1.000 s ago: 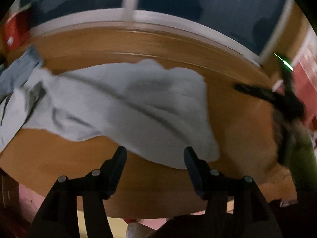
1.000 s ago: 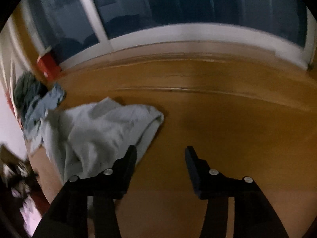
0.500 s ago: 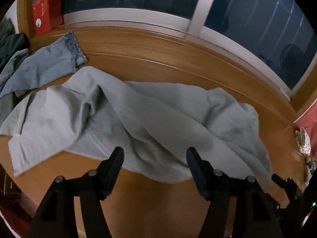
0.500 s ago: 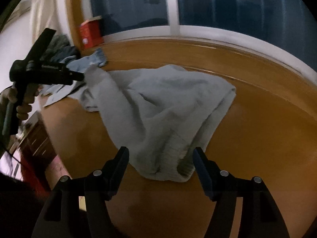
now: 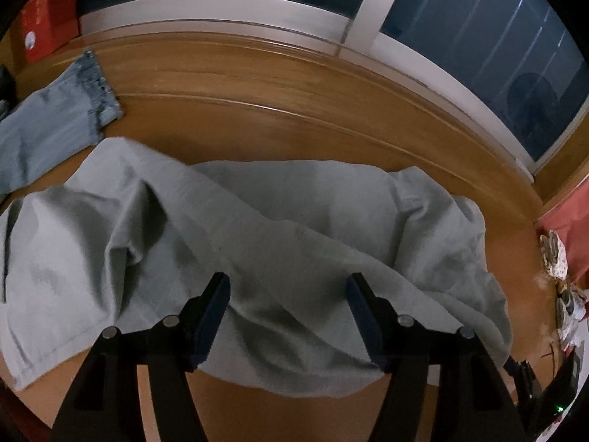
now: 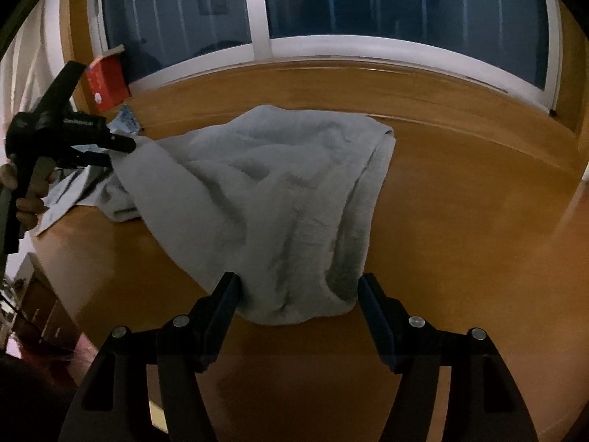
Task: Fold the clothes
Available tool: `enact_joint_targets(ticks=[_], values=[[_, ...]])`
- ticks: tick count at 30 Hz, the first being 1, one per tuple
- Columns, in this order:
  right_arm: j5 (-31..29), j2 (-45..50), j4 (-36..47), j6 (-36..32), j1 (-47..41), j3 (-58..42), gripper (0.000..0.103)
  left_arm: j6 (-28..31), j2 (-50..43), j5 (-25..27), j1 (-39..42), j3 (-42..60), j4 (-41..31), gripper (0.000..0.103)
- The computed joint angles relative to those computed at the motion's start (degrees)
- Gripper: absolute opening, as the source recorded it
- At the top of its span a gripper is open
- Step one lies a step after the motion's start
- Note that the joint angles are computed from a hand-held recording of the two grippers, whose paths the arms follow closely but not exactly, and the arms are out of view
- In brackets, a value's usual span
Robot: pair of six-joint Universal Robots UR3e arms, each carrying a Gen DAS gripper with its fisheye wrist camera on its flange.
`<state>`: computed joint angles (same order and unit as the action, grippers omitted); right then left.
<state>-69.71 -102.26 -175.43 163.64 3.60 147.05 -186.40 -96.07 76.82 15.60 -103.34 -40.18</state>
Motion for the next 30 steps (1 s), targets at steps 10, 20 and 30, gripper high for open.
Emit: enact_joint_targets(ticks=[10,20,30], values=[[8.04,2.83,6.92,-0.05,-3.87,-5.15,0.012,1.42,-0.93,2.67,-2.95,0.71,3.52,0.017],[27.58,-27.74,41.04,-10.80,-26.42,-6.43,0.010,2.40,6.14,0.97,-5.26,-1.31,0.97,0.011],[29.49,-41.65,72.88,-30.61,-49.09,-10.96,0.010,2.27,7.05,-1.36,-12.09,-1.40,-1.77,0.020]])
